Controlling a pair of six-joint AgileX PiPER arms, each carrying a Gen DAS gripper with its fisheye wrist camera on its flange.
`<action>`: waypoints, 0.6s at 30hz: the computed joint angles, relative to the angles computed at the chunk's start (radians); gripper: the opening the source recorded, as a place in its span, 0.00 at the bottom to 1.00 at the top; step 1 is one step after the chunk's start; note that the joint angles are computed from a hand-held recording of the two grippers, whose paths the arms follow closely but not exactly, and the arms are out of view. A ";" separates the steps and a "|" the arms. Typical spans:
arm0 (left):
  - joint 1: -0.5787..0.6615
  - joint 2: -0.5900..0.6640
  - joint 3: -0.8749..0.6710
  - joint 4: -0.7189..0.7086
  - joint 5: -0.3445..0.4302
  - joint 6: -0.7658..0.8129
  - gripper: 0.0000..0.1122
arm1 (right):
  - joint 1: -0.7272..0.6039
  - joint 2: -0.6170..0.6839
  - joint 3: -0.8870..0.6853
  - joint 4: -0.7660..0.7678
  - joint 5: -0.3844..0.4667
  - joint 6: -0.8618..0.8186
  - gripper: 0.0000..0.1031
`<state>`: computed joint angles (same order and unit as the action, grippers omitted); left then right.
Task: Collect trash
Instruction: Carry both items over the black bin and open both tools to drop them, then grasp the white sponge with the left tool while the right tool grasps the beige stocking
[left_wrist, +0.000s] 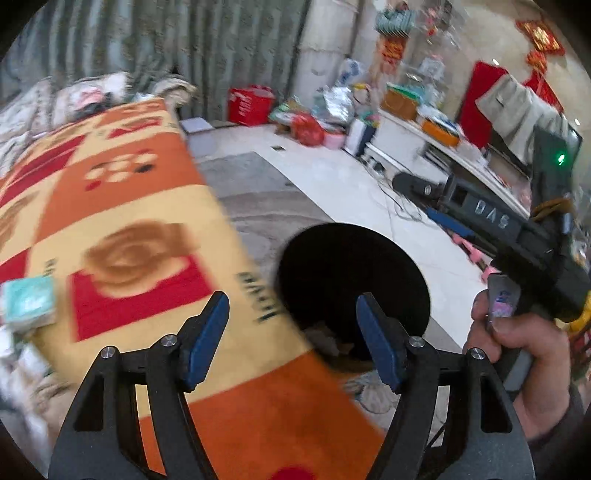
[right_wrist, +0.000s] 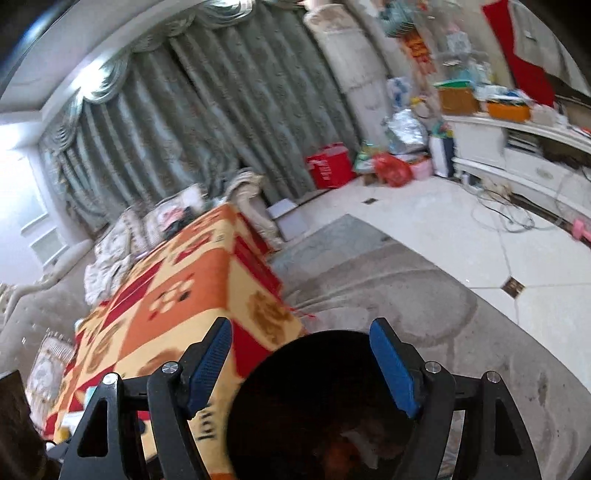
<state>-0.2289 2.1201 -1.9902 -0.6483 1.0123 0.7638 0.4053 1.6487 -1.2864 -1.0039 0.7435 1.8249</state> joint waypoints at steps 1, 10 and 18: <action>0.032 -0.020 0.022 -0.014 0.000 0.016 0.63 | 0.017 0.024 -0.038 0.017 0.001 -0.034 0.73; 0.399 -0.049 -0.081 -0.118 0.128 0.133 0.63 | 0.171 0.245 -0.353 0.090 -0.017 -0.219 0.73; 0.614 0.039 -0.126 -0.155 0.112 0.235 0.70 | 0.262 0.510 -0.700 0.296 -0.056 -0.483 0.74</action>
<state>0.3848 2.1595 -2.1167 -0.8038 1.1245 0.9984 0.6670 2.1586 -1.9865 -0.7084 0.6872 1.3419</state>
